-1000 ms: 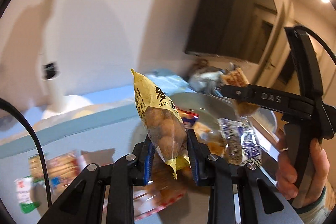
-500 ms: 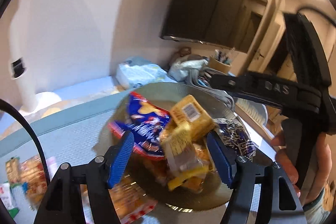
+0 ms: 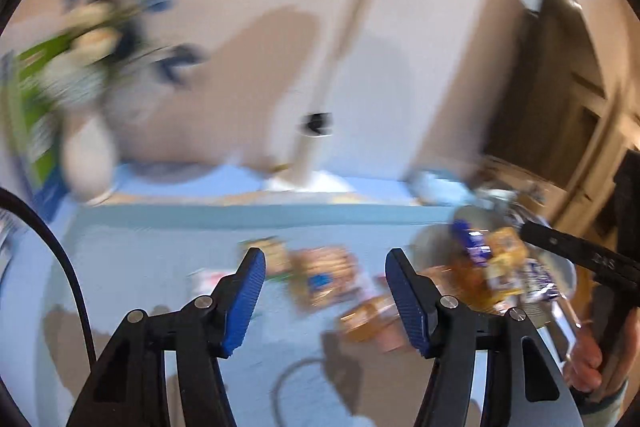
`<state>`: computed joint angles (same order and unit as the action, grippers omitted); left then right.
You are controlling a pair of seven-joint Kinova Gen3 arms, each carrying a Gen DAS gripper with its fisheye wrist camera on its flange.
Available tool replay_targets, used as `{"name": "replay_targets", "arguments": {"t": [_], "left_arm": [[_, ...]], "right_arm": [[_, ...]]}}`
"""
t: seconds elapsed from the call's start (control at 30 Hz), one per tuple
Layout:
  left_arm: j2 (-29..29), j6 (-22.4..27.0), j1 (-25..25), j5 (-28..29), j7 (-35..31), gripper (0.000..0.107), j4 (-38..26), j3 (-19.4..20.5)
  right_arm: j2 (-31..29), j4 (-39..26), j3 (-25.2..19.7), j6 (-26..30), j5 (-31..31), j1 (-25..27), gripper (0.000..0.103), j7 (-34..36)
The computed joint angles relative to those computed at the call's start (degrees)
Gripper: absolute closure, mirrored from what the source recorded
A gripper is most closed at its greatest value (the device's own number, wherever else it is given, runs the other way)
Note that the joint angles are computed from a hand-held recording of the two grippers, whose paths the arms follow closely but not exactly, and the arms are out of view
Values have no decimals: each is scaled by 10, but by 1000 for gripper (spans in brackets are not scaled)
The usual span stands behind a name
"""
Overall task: Organize snacks
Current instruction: 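Withdraw both open tools back over the mat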
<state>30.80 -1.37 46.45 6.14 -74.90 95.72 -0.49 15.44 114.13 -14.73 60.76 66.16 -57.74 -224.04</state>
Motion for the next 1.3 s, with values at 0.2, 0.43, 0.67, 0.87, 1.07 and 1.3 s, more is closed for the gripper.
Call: {"name": "replay_targets", "arguments": {"t": [0.2,0.43,0.67,0.87,1.07,1.3], "left_arm": [[22,0,27,29,19,47,53,-76],[80,5,47,30,50,47,42,-106],[80,-40,44,45,36,47,64,-96],[83,-19,65,55,22,47,51,-117],[84,-16,60,53,24,47,49,-112],[83,-10,62,57,26,47,47,-117]], "right_arm": [[93,-54,21,-70,55,-19,32,-6],[208,-125,64,-105,66,-58,32,69],[232,-137,103,-114,53,-88,29,85],[229,-128,115,-132,54,-93,29,71],[224,-120,115,-143,58,-87,29,54],[219,-111,115,-148,67,-88,29,40]]}}
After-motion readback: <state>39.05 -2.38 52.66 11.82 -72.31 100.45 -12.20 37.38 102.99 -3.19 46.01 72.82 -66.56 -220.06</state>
